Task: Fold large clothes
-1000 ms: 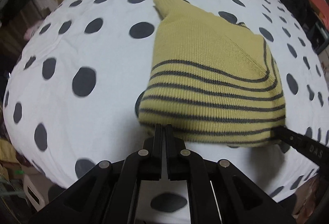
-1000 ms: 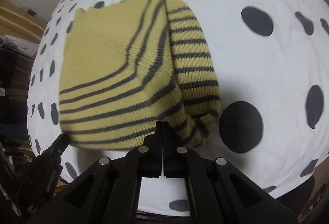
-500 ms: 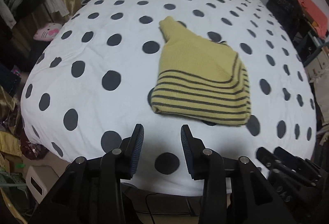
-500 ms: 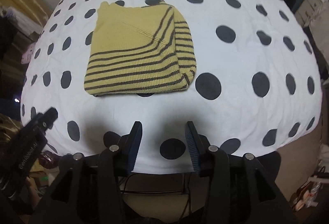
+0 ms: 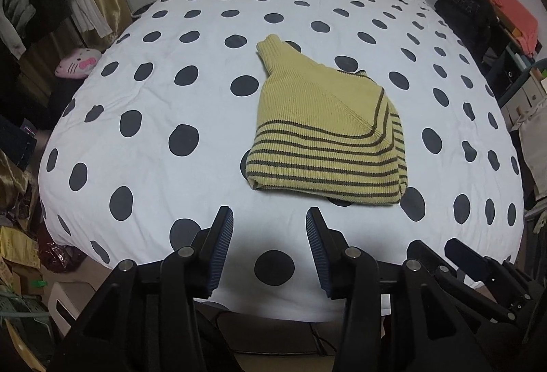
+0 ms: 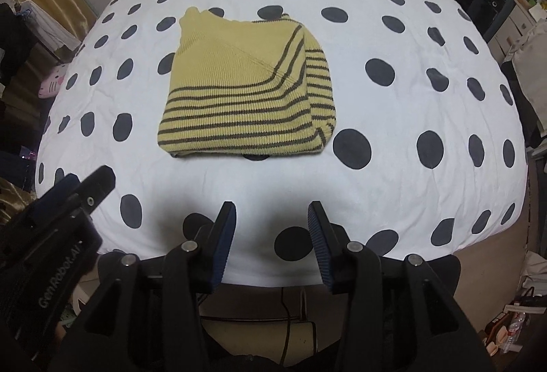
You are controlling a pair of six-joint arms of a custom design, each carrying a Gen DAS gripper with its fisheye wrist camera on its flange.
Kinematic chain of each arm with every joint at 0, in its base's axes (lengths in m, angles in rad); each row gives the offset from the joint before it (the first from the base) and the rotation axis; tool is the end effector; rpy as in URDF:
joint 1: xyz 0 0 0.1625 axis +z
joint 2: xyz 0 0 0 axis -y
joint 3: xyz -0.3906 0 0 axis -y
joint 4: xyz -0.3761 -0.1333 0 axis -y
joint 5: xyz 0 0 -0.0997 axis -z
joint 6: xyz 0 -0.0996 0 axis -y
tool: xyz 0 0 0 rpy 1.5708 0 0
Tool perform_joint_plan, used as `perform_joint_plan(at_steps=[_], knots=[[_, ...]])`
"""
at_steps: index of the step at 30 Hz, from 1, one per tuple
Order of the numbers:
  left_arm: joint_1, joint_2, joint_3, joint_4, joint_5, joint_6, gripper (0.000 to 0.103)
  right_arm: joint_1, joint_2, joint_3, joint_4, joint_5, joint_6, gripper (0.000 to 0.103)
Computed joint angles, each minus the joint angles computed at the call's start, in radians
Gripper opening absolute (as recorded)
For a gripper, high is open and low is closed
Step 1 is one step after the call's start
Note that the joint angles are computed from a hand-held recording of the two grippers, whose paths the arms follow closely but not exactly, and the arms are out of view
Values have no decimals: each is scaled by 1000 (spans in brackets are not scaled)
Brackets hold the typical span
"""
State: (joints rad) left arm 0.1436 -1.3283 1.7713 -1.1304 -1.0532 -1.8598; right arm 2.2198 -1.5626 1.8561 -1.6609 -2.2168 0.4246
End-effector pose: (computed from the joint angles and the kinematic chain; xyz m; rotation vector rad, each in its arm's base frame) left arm -0.3994 -0.2422 0.2485 -0.2046 2.2235 -0.6611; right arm 0.3273 -0.3100 0.3462 0.3617 -2.4538 0.2069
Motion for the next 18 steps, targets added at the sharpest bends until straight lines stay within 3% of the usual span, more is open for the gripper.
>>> perform_joint_plan(at_steps=[3,18], knots=[[1,-13,8,-5,5,-3,54,13,6,-3,-8,-21,6,53],[17,-47,38,-59,-7,18,55,47,46,-35,20,-69,33,57]])
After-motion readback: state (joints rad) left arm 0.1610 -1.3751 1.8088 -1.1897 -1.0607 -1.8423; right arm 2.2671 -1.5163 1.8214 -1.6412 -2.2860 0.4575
